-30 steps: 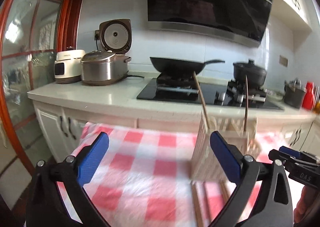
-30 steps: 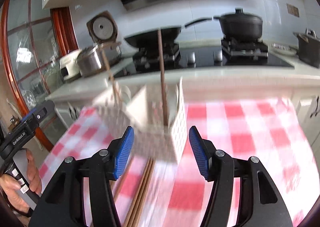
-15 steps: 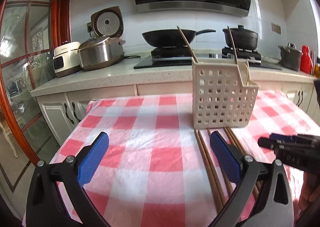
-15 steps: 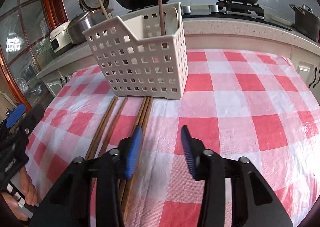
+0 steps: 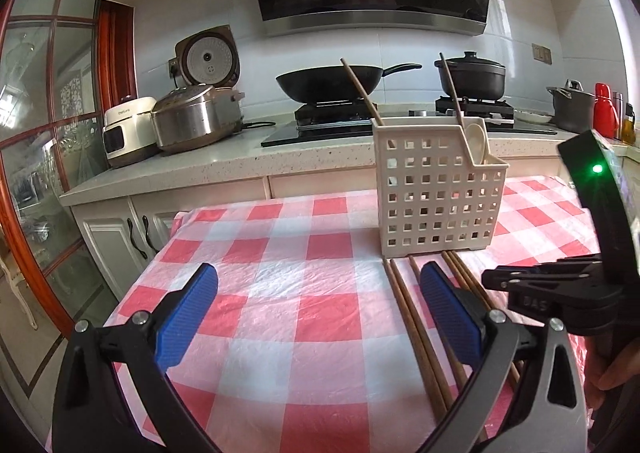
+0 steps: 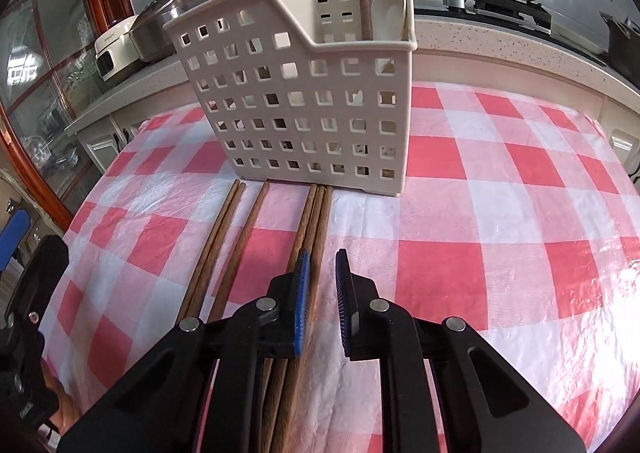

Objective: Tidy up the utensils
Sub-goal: 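Move the right tool back to the chopsticks and close on one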

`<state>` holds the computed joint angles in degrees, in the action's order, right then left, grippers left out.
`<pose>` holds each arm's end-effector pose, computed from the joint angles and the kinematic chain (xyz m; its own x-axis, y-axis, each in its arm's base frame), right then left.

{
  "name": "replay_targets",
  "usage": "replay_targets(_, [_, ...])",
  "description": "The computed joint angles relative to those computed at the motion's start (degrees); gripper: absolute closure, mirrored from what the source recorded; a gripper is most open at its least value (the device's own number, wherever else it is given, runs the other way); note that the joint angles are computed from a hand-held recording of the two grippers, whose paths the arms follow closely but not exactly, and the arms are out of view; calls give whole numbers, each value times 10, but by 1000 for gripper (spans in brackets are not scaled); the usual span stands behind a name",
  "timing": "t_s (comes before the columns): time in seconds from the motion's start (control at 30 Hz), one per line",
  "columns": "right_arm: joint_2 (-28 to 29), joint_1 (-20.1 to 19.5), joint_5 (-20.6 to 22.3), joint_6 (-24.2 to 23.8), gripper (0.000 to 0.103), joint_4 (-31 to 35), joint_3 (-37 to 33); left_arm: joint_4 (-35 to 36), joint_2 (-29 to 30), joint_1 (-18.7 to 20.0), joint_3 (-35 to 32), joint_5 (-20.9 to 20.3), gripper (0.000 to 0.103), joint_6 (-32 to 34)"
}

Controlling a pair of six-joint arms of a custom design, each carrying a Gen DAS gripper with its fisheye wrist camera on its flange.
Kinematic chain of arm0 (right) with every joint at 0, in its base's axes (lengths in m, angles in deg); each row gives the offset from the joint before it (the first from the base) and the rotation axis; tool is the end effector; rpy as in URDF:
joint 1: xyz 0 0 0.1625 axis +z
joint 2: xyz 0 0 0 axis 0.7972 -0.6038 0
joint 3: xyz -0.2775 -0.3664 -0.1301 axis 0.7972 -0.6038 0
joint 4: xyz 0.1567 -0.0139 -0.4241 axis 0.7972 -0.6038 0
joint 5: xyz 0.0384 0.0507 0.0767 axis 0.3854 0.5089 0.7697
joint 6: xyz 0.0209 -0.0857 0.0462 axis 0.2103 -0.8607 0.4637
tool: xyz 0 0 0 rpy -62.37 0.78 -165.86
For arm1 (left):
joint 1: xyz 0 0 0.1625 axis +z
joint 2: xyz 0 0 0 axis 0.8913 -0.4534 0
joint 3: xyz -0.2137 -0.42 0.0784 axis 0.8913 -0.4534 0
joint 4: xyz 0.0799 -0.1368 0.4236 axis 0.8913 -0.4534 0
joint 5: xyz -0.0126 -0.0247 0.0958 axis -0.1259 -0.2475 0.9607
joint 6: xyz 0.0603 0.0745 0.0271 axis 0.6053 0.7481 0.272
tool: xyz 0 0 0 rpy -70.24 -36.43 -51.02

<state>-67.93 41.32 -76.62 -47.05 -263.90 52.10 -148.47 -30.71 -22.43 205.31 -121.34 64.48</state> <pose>0.1118 -0.4497 0.1302 -0.8158 0.1550 0.5572 -0.2909 0.7227 -0.6269 -0.1976 -0.4409 0.0690 -0.5865 0.3222 -0.7431 0.8045 0.3385 -0.4881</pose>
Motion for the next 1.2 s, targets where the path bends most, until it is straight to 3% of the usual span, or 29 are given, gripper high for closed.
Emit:
replay_targets(0.67, [33, 22, -80, -32, 93, 43, -49, 64, -33, 28, -2, -37, 5, -63])
replay_targets(0.97, [12, 8, -48, -25, 96, 18, -11, 62, -29, 24, -2, -28, 5, -62])
replay_targets(1.2, [-13, -11, -16, -6, 96, -32, 39, 195, -58, 35, -17, -51, 8, -120])
